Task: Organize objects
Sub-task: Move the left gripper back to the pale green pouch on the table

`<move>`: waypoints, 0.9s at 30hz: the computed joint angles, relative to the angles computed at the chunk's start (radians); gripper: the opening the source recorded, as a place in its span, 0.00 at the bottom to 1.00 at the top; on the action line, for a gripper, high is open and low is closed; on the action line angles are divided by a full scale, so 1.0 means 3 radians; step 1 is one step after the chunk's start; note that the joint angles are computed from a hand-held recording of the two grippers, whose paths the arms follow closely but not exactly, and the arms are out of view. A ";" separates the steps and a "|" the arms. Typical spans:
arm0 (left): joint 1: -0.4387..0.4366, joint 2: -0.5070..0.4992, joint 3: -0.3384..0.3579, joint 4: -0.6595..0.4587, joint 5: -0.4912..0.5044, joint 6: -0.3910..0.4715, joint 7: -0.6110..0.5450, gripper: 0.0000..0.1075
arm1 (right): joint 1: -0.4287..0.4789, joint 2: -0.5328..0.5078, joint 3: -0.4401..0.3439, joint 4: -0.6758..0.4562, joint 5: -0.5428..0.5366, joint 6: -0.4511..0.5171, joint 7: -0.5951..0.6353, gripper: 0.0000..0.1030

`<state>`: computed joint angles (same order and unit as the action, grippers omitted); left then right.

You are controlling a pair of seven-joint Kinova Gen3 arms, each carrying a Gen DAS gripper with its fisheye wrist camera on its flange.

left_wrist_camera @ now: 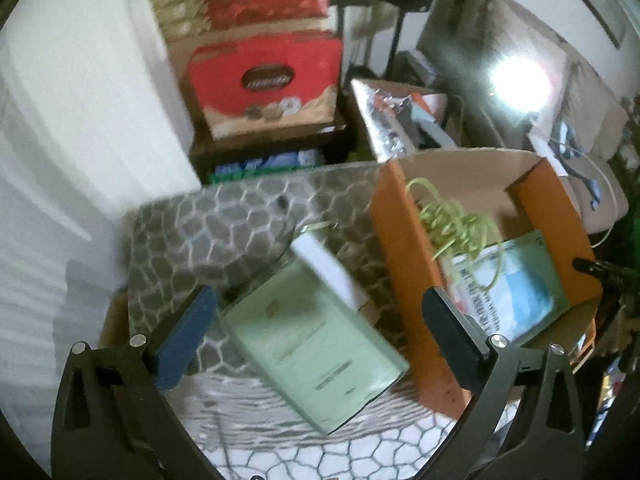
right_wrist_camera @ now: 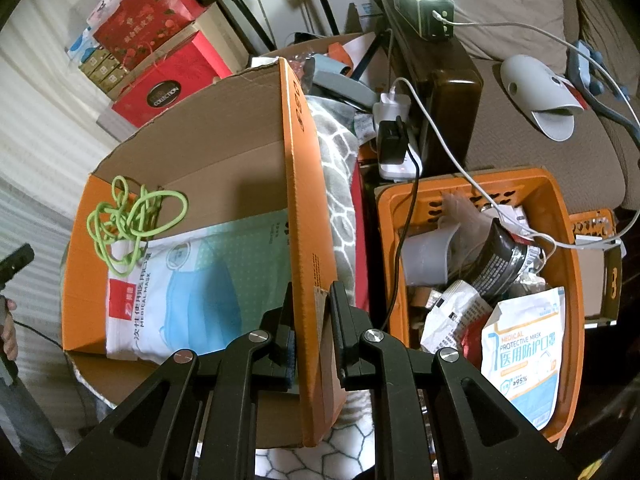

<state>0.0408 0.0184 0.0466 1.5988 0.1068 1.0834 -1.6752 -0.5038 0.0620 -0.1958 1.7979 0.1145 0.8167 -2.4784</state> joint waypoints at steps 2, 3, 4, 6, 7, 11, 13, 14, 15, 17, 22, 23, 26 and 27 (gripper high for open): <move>-0.0062 0.0022 -0.0053 0.0051 0.0088 0.0024 -0.0029 0.96 | 0.0000 0.0001 -0.0001 0.0000 0.0000 0.0001 0.0004 0.13; -0.0107 0.0042 -0.0086 0.0078 0.0153 0.0039 -0.0048 0.96 | 0.0001 0.0000 0.0000 0.0000 -0.0002 0.0001 0.0005 0.13; -0.0151 0.0058 -0.0112 0.0103 0.0231 0.0050 -0.0074 0.96 | 0.0001 0.0000 -0.0001 0.0003 -0.0001 -0.0003 -0.0001 0.13; -0.0255 0.0112 -0.0161 0.0143 0.0435 0.0114 -0.0177 0.96 | 0.0001 0.0000 -0.0001 0.0001 -0.0001 0.0000 0.0004 0.13; -0.0286 0.0133 -0.0167 0.0160 0.0486 0.0136 -0.0188 0.96 | 0.0001 0.0000 -0.0001 0.0001 -0.0001 0.0000 0.0004 0.13; -0.0365 0.0180 -0.0165 0.0235 0.0655 0.0142 -0.0194 0.96 | -0.0001 -0.0004 -0.0003 0.0012 -0.0004 -0.0011 -0.0016 0.13; -0.0367 0.0202 -0.0152 0.0256 0.0667 0.0131 -0.0140 0.96 | -0.0015 0.0006 -0.0010 0.0005 0.0021 0.0004 -0.0047 0.13; -0.0359 0.0213 -0.0142 0.0260 0.0651 0.0121 -0.0100 0.96 | -0.0013 0.0003 -0.0008 0.0009 0.0016 0.0002 -0.0039 0.13; -0.0344 0.0223 -0.0130 0.0262 0.0624 0.0107 -0.0051 0.96 | -0.0009 0.0004 -0.0004 0.0022 0.0014 -0.0013 -0.0035 0.13; -0.0319 0.0242 -0.0111 0.0266 0.0589 0.0084 0.0031 0.96 | -0.0007 0.0001 -0.0003 0.0032 0.0009 -0.0025 -0.0037 0.13; -0.0226 0.0314 -0.0072 0.0236 0.0413 0.0039 0.0292 0.96 | -0.0004 0.0001 -0.0002 0.0041 0.0003 -0.0037 -0.0037 0.13; -0.0212 0.0328 -0.0068 0.0228 0.0381 0.0031 0.0341 0.96 | -0.0005 0.0001 -0.0002 0.0040 0.0005 -0.0035 -0.0036 0.13; -0.0160 0.0367 -0.0051 0.0218 0.0275 -0.0009 0.0477 0.96 | -0.0004 0.0000 -0.0002 0.0042 0.0006 -0.0040 -0.0040 0.13; -0.0133 0.0389 -0.0042 0.0208 0.0217 -0.0008 0.0527 0.96 | -0.0004 0.0001 -0.0002 0.0039 0.0004 -0.0037 -0.0038 0.13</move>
<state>0.0008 0.1351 0.0339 1.6612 0.1718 1.0810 -1.5172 -0.5049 0.0624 -0.1965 1.8097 0.1157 0.8055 -2.4897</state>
